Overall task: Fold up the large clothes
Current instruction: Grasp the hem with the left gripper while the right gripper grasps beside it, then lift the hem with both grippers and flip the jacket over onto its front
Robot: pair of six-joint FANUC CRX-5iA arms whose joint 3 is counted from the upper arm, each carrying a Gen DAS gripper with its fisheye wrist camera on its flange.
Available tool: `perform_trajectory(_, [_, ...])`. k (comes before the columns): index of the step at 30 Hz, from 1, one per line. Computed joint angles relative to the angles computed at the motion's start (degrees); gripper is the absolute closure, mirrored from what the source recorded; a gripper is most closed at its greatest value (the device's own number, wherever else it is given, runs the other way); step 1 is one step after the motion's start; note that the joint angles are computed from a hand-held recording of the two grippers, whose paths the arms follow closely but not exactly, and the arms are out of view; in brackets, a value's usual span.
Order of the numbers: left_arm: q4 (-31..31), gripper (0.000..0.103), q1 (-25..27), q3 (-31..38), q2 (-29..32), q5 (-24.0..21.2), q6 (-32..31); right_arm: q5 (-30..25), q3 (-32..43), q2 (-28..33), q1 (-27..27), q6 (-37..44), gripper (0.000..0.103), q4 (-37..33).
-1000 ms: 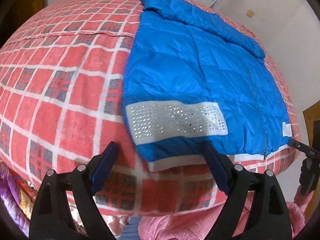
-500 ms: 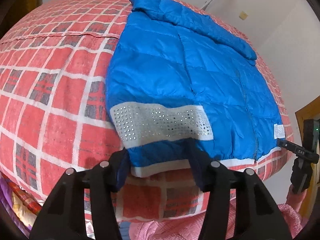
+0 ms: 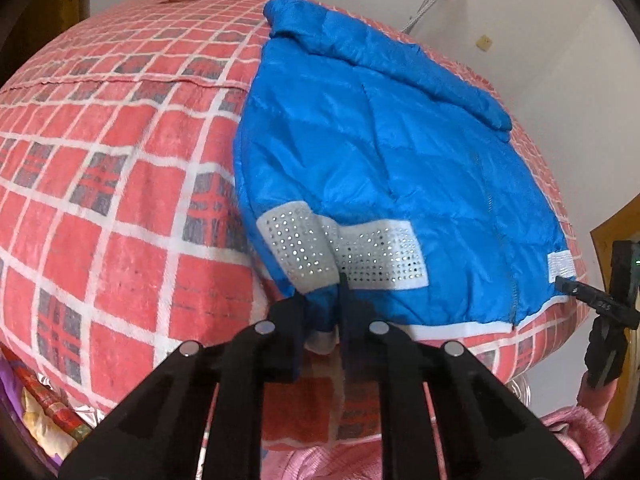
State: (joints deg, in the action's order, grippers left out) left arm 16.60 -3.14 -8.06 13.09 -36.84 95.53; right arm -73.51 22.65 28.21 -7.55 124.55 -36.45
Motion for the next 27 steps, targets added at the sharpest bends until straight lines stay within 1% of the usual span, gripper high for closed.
perform_trajectory(2, [-0.39, 0.091, -0.13, -0.34, -0.34, 0.52, 0.31, -0.78, 0.54, 0.37, -0.53, -0.10, 0.092, -1.04])
perform_trajectory(5, [2.15, 0.094, 0.06, -1.84, -1.33, 2.39, -0.90, -0.95, 0.50, -0.34, -1.18, 0.66, 0.093, -2.25])
perform_trajectory(8, [2.50, 0.095, -0.24, -2.08, -2.58, 3.77, -1.85, -1.03, 0.55, -1.68, -2.18, 2.73, 0.093, -4.13])
perform_trajectory(12, [6.75, 0.095, -0.43, -2.65, -4.08, 6.91, -7.11, -1.64, 2.00, -3.01, -3.48, 4.85, 0.094, -7.49])
perform_trajectory(14, [7.94, 0.095, -0.61, -2.01, -4.23, 7.75, -8.68, -1.44, 3.02, -3.60, -3.69, 5.75, 0.094, -9.22])
perform_trajectory(15, [8.59, 0.095, -0.69, -1.22, -4.05, 8.16, -9.85, -1.43, 3.51, -3.74, -3.83, 6.05, 0.094, -9.92])
perform_trajectory(18, [8.45, 0.095, -0.93, 1.43, -3.09, 9.03, -10.85, -1.18, 5.74, -3.70, -4.34, 6.89, 0.094, -11.92])
perform_trajectory(21, [9.79, 0.095, -0.84, 3.91, -1.86, 10.62, -12.75, -1.10, 8.80, -2.61, -4.29, 5.88, 0.094, -12.85])
perform_trajectory(23, [12.09, 0.095, -0.62, 5.50, -0.64, 11.66, -15.11, -1.51, 11.63, -1.26, -4.29, 4.33, 0.094, -13.28])
perform_trajectory(25, [13.20, 0.095, -0.32, 7.89, 0.97, 12.11, -16.00, -2.36, 15.28, 0.60, -4.36, 2.48, 0.094, -13.89])
perform_trajectory(27, [12.96, 0.095, -0.08, 10.78, 2.68, 11.94, -15.81, -3.14, 19.69, 2.95, -4.12, -0.04, 0.094, -13.88])
